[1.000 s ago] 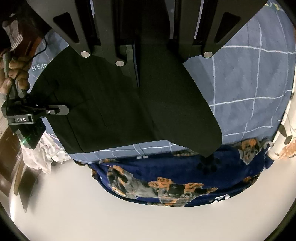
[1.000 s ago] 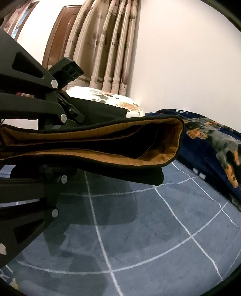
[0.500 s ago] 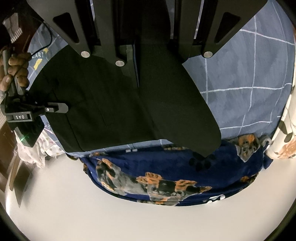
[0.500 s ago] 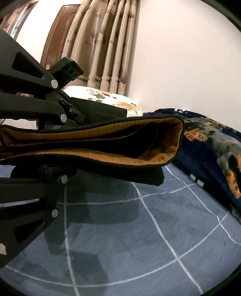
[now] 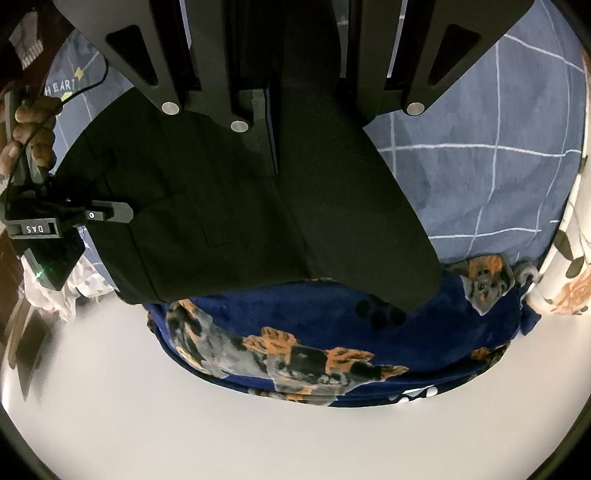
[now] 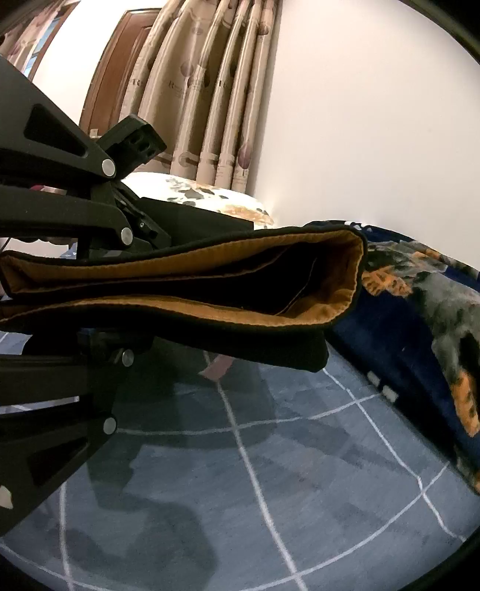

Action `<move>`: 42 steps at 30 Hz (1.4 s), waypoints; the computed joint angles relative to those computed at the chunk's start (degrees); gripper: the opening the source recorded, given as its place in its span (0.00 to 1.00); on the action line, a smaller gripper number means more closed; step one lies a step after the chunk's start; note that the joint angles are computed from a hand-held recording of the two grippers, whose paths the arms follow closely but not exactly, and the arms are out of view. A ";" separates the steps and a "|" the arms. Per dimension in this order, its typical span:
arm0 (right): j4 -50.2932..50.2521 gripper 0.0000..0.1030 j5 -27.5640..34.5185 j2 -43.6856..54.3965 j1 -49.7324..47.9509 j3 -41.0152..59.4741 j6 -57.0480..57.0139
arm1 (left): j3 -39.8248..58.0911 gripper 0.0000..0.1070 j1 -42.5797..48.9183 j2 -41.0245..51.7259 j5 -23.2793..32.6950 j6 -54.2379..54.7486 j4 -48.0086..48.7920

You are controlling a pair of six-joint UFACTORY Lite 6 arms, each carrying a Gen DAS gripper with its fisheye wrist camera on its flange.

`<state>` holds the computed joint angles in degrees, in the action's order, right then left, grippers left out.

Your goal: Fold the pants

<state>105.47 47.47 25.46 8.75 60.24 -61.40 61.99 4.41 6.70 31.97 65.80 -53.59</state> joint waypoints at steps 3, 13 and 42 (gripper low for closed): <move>0.00 0.20 0.01 0.88 -0.02 1.03 0.29 | 2.65 0.14 -0.18 2.41 -0.24 -0.61 0.40; -0.08 0.20 0.67 1.62 -0.63 1.30 -0.02 | 10.29 0.14 -0.41 9.39 -0.54 -2.39 1.49; -2.22 0.20 0.54 6.71 -0.67 7.79 3.26 | 22.54 0.14 2.00 22.90 0.30 -3.04 1.41</move>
